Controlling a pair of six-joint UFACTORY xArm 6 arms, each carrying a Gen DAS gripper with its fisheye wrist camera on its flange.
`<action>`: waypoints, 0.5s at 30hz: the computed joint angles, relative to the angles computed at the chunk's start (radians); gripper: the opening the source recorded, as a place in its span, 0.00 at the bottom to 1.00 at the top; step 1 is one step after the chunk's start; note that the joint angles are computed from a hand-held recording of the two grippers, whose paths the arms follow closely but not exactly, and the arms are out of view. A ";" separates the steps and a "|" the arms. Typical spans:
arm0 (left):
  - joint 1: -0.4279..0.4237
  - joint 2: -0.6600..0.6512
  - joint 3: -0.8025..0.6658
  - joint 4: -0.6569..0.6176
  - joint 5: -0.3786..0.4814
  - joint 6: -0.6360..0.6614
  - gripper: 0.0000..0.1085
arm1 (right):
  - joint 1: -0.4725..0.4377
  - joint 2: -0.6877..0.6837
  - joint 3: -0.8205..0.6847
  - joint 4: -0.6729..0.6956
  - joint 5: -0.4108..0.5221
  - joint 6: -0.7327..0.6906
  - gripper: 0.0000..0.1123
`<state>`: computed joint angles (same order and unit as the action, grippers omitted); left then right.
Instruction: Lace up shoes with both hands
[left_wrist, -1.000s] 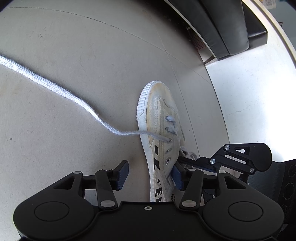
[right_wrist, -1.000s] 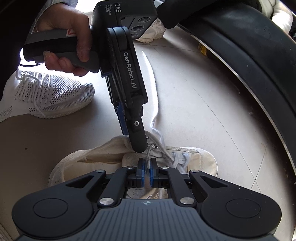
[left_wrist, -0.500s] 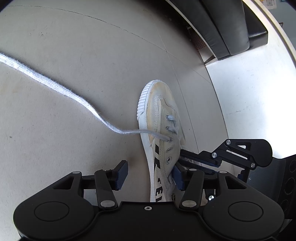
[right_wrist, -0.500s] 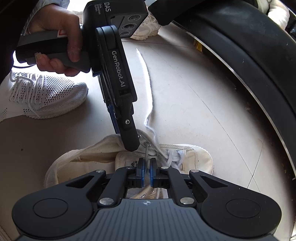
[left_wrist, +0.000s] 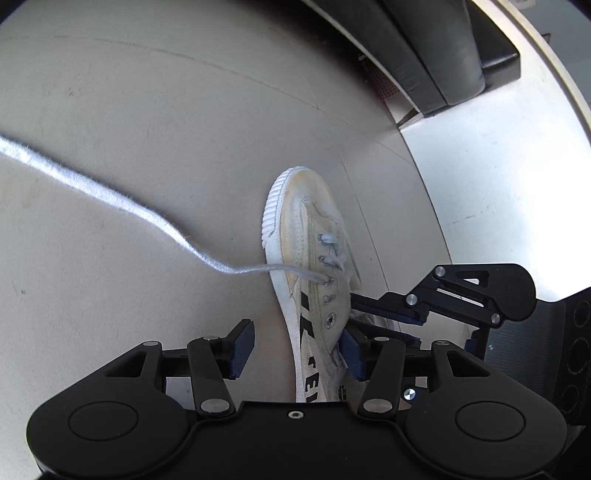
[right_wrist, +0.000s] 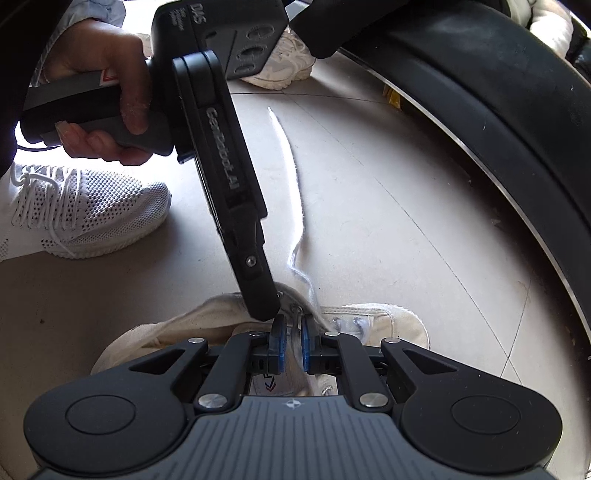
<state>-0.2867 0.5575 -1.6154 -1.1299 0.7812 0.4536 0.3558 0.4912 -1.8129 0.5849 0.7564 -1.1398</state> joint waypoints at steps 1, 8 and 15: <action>0.003 -0.003 0.001 -0.014 0.007 0.009 0.43 | 0.000 -0.005 0.007 0.000 0.000 -0.010 0.09; 0.012 -0.035 0.029 0.015 -0.022 -0.035 0.44 | -0.014 -0.013 0.000 -0.028 0.012 0.033 0.15; 0.003 -0.028 0.012 0.037 -0.027 -0.065 0.45 | -0.006 0.055 -0.061 -0.034 0.027 0.068 0.01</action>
<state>-0.2842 0.5295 -1.6029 -1.0924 0.7542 0.3887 0.3494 0.5460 -1.8735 0.5510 0.7835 -1.0720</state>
